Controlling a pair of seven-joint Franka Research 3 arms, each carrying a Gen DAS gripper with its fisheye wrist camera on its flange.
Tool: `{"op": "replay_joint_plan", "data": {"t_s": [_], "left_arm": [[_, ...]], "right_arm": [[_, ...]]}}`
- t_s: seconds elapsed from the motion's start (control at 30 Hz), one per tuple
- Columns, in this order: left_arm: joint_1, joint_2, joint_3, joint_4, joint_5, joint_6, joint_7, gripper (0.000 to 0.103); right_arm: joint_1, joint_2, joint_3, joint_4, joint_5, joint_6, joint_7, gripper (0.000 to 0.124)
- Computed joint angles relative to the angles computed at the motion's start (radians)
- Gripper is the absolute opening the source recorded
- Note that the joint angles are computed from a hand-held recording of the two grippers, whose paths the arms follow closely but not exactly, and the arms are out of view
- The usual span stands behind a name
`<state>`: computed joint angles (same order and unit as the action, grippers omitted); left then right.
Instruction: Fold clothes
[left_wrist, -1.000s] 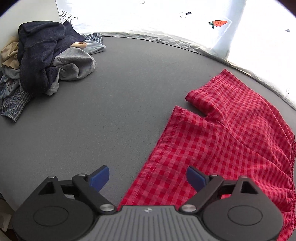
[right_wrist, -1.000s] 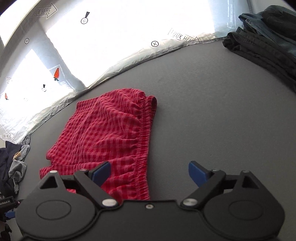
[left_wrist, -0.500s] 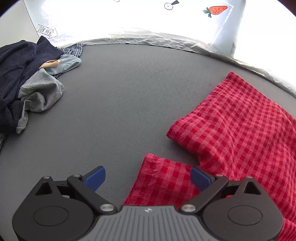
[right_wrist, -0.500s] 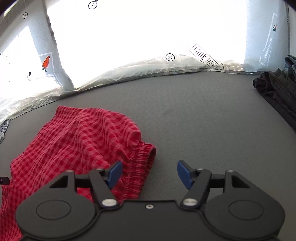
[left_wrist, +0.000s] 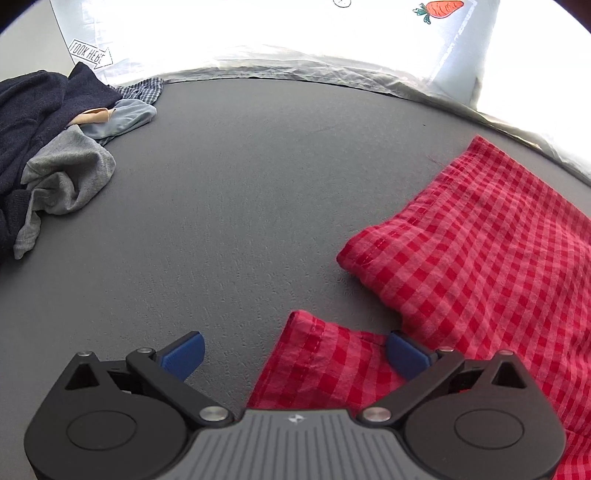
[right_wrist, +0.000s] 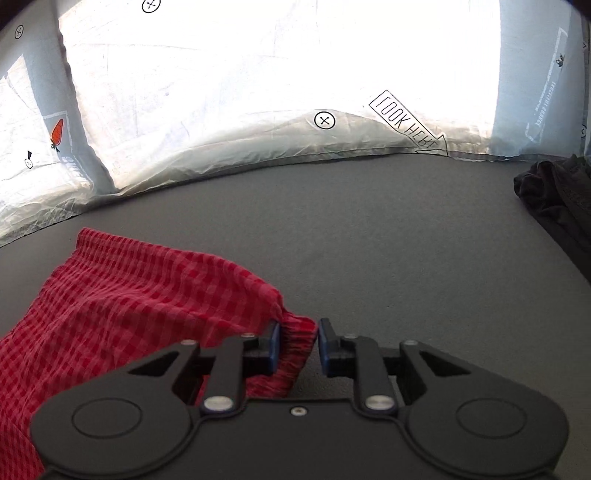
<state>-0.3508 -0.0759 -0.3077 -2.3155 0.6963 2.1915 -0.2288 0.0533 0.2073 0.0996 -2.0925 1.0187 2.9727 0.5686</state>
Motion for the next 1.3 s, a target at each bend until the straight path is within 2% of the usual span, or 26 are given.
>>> {"op": "replay_joint_plan", "data": {"t_s": [0.07, 0.17, 0.23, 0.3, 0.37, 0.57, 0.7, 0.83, 0.97, 1.13, 1.2, 1.3], "left_arm": [[0.001, -0.009, -0.001, -0.017, 0.016, 0.019, -0.027, 0.103], [0.002, -0.008, 0.001, -0.015, 0.015, 0.022, 0.006, 0.103], [0.005, -0.021, 0.010, -0.015, -0.037, 0.029, 0.062, 0.103], [0.002, -0.036, 0.005, -0.008, -0.077, 0.000, 0.090, 0.103], [-0.008, -0.077, -0.019, -0.033, -0.045, -0.013, 0.042, 0.103], [-0.066, -0.182, -0.078, -0.100, -0.093, -0.047, -0.017, 0.103], [-0.121, -0.223, -0.111, -0.133, -0.170, -0.088, -0.028, 0.103], [-0.163, -0.242, -0.116, -0.169, -0.250, -0.080, -0.019, 0.103], [-0.194, -0.227, -0.153, -0.168, -0.236, -0.113, -0.038, 0.103], [-0.218, -0.228, -0.166, -0.185, -0.208, -0.098, -0.088, 0.103], [-0.224, -0.244, -0.164, -0.207, -0.199, -0.073, -0.111, 0.103], [-0.232, -0.261, -0.154, -0.226, -0.202, -0.048, -0.095, 0.103]], "right_arm": [[0.023, 0.000, -0.034, -0.009, -0.097, -0.013, 0.105, 0.025], [-0.003, -0.048, -0.011, -0.048, -0.020, -0.024, 0.072, 0.040], [-0.005, -0.100, -0.017, -0.091, 0.044, -0.043, 0.057, 0.041], [-0.003, -0.167, -0.044, -0.146, 0.103, -0.105, 0.068, 0.042], [0.006, -0.239, -0.080, -0.215, 0.130, -0.164, 0.098, 0.042], [0.006, -0.484, -0.188, -0.465, 0.080, -0.339, 0.302, 0.042], [-0.024, -0.615, -0.268, -0.590, 0.076, -0.495, 0.440, 0.042], [-0.056, -0.665, -0.316, -0.640, 0.082, -0.600, 0.499, 0.042], [-0.068, -0.648, -0.337, -0.647, 0.126, -0.695, 0.499, 0.042], [-0.059, -0.576, -0.315, -0.628, 0.274, -0.715, 0.443, 0.040], [-0.062, -0.563, -0.296, -0.630, 0.324, -0.693, 0.432, 0.009], [-0.075, -0.608, -0.260, -0.658, 0.279, -0.622, 0.458, 0.008]]}}
